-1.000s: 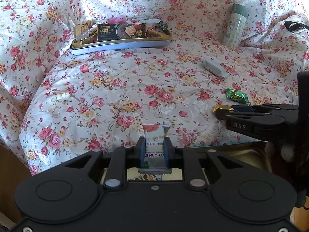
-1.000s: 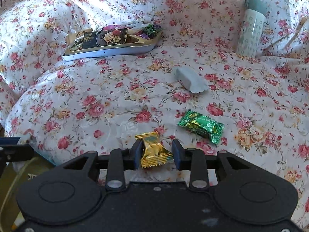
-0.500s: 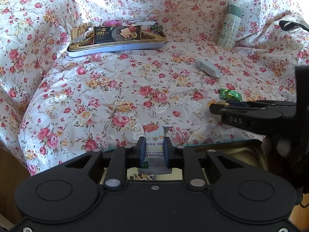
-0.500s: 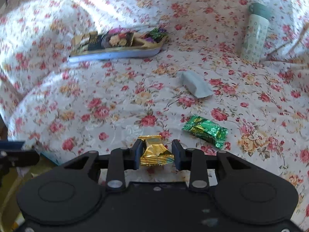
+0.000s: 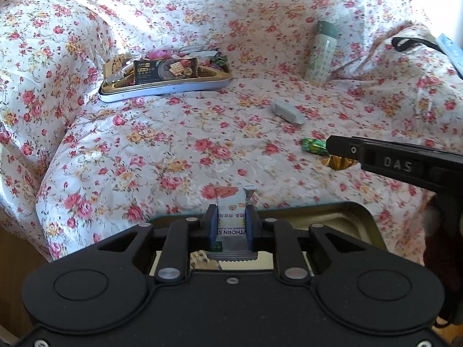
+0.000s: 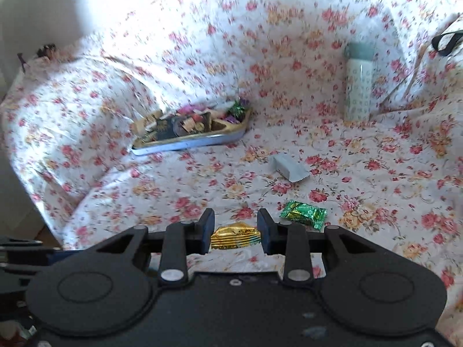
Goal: Organize snacks
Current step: 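Carry the white snack bar and gold-wrapped candy over the gold tin, then open both tools to drop the white bar and gold candy into the tin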
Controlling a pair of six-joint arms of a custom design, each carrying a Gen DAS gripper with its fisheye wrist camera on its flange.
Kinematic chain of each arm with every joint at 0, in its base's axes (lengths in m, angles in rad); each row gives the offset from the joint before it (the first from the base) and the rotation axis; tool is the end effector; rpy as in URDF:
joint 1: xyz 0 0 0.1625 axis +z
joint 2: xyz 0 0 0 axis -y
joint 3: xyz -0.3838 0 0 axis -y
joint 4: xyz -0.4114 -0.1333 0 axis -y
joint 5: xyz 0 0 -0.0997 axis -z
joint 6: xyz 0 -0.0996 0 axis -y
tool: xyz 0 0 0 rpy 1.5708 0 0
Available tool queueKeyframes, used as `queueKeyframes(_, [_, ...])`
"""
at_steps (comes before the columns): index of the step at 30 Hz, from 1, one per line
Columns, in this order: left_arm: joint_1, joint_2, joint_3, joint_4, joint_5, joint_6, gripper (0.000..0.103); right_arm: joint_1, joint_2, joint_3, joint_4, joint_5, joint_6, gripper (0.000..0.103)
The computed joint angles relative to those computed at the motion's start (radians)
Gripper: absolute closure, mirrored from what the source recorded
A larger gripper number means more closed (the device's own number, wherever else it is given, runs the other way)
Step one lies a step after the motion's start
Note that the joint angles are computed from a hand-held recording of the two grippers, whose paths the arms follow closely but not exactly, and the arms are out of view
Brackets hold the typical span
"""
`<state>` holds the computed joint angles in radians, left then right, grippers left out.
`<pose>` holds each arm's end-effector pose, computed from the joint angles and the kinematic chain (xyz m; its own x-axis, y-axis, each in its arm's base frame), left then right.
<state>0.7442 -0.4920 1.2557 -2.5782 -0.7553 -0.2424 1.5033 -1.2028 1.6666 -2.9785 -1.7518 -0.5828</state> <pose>-0.4113 -0.6585 0.0171 -0.7476 0.2162 -0.6280 0.5505 0.7306 -0.4038 0.0717 -0.6502 0.3598 -0.8330 -0.1453 0.5339 -0.5017 0.6052 -0.6180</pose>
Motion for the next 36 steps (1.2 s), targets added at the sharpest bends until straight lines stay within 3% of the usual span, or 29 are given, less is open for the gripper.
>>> queueKeyframes(11, [-0.046, -0.074, 0.135, 0.004, -0.055, -0.074, 0.077, 0.014, -0.206, 0.264, -0.122, 0.023, -0.003, 0.069])
queueKeyframes(20, [-0.071, -0.119, 0.210, 0.011, -0.110, -0.149, 0.077, 0.005, -0.328, 0.393, -0.158, 0.042, 0.012, 0.069])
queueKeyframes(36, [-0.035, -0.009, 0.032, 0.108, -0.064, -0.138, 0.075, -0.005, -0.325, 0.397, -0.119, -0.067, 0.076, 0.069])
